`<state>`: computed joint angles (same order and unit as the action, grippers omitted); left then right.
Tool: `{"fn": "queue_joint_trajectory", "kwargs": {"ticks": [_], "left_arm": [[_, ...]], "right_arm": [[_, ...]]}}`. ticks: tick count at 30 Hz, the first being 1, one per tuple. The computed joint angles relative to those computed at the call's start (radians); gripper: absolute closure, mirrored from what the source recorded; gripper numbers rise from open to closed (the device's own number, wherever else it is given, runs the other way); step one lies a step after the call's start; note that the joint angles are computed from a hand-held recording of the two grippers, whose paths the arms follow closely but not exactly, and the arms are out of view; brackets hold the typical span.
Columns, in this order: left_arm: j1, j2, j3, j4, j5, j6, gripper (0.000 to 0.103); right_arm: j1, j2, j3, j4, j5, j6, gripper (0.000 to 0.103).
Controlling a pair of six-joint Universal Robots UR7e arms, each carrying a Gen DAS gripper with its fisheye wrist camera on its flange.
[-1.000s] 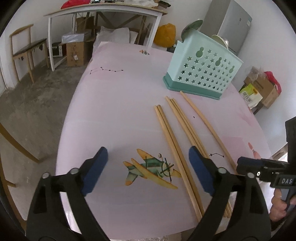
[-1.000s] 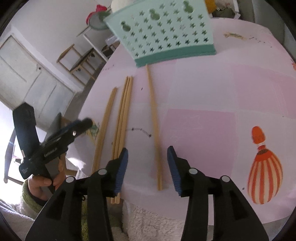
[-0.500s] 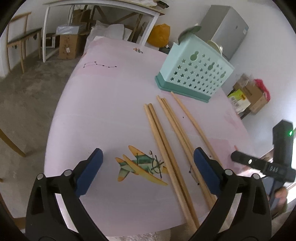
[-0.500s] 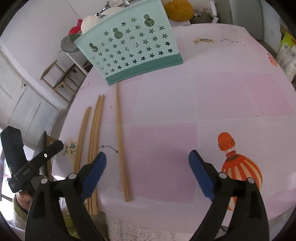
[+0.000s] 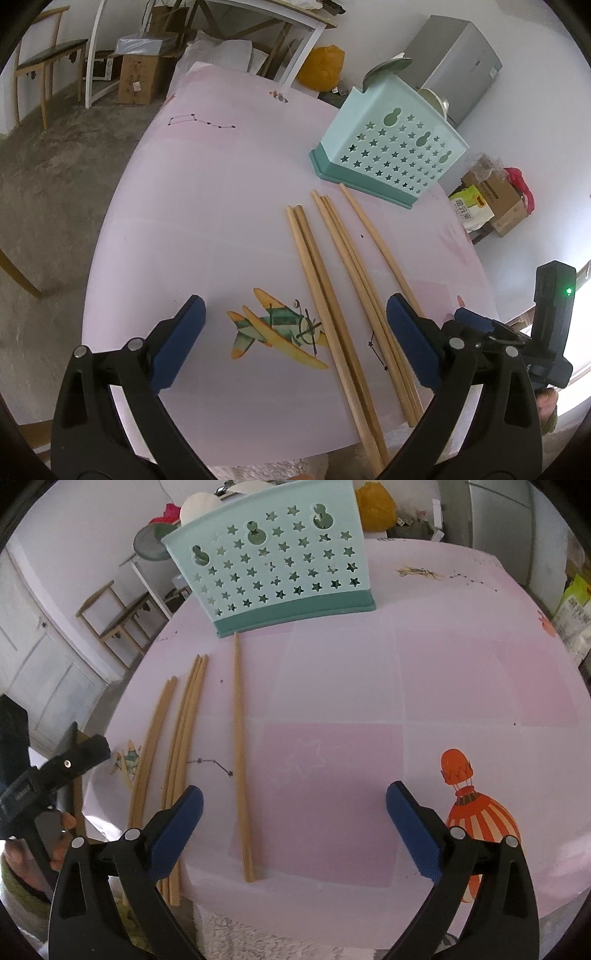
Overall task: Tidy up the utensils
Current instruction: 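Open the right tool and release the chopstick on the table, then lower the right tool onto the single chopstick while the left tool approaches another chopstick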
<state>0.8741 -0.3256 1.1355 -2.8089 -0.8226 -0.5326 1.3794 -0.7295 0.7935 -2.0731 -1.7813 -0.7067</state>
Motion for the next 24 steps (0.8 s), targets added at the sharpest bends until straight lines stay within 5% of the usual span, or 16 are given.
{"fn": "queue_joint_trajectory", "kwargs": {"ticks": [15,24], "left_arm": [[0.011,-0.016,0.032,-0.075,-0.048,-0.044,0.008],[0.010,-0.020,0.056,-0.139,-0.053,-0.055,0.008]], "right_arm": [[-0.005,-0.016,0.045,-0.066,0.015,-0.013,0.006],[-0.025,-0.025,0.046,-0.059,0.089,0.003,0.006]]}}
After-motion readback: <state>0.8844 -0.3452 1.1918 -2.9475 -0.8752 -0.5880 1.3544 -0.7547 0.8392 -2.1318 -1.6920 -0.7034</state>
